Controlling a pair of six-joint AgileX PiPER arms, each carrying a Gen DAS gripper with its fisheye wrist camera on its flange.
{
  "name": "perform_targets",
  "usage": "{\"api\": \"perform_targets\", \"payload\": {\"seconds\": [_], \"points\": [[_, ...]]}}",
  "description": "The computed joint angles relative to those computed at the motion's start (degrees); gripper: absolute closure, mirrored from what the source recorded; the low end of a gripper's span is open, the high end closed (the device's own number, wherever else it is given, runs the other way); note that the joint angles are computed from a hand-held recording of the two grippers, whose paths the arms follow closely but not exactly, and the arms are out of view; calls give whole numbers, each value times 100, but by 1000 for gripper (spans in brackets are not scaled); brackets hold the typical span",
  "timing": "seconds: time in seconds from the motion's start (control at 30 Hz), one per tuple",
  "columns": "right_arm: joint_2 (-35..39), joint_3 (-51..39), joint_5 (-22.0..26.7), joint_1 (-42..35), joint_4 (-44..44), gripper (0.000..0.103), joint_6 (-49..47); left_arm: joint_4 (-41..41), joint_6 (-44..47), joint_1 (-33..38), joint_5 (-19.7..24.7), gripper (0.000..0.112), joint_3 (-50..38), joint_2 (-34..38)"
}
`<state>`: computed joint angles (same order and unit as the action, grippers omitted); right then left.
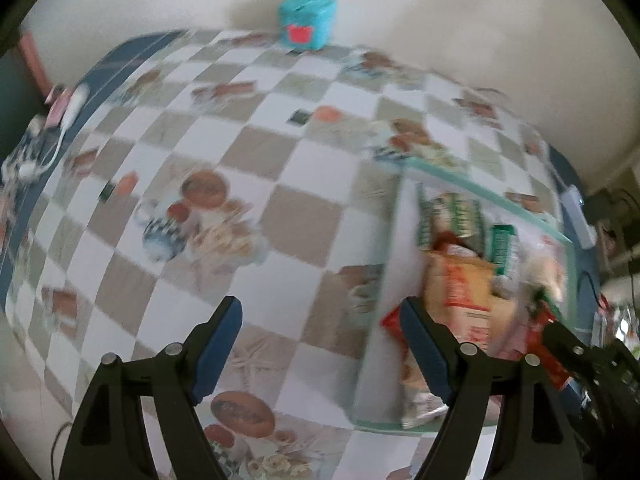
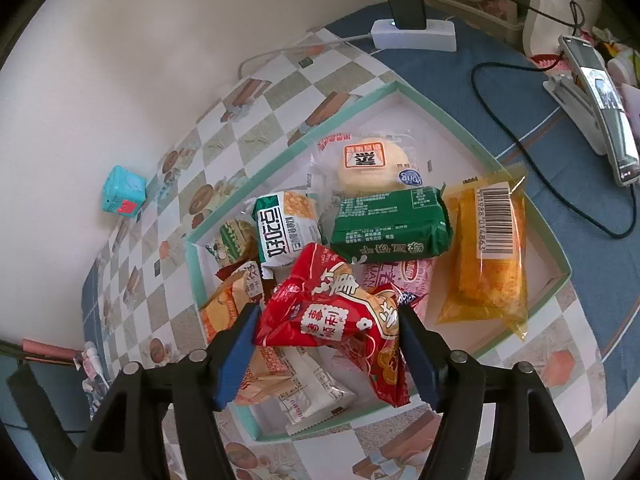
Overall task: Organize snacks
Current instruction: 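Lower both packs into the tray and open both grippers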
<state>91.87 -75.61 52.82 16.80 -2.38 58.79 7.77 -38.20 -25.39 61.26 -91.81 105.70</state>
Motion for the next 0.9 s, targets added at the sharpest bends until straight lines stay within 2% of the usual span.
{"api": "perform_targets", "payload": {"seconds": [0.13, 0.2, 0.23, 0.27, 0.3, 0.47, 0.53, 0.9], "points": [[-3, 2, 26, 13, -67, 26, 42, -128, -168, 158, 81, 30, 102, 23], [11, -5, 46, 23, -92, 24, 51, -193, -207, 233, 151, 26, 128, 63], [25, -8, 56, 24, -93, 22, 54, -241, -223, 269, 175, 20, 144, 77], [39, -2, 53, 18, -75, 20, 49, -307, -242, 311, 190, 19, 166, 87], [56, -3, 63, 17, -85, 13, 62, -384, -237, 364, 209, 19, 163, 110], [70, 55, 3, 13, -49, 11, 22, -634, -158, 528, 325, 19, 130, 215], [95, 46, -9, 33, -69, 0, 24, -675, -117, 567, 384, 19, 89, 262], [138, -37, 16, 293, -402, 0, 65, -616, 156, 633, 434, 18, 186, 197]]}}
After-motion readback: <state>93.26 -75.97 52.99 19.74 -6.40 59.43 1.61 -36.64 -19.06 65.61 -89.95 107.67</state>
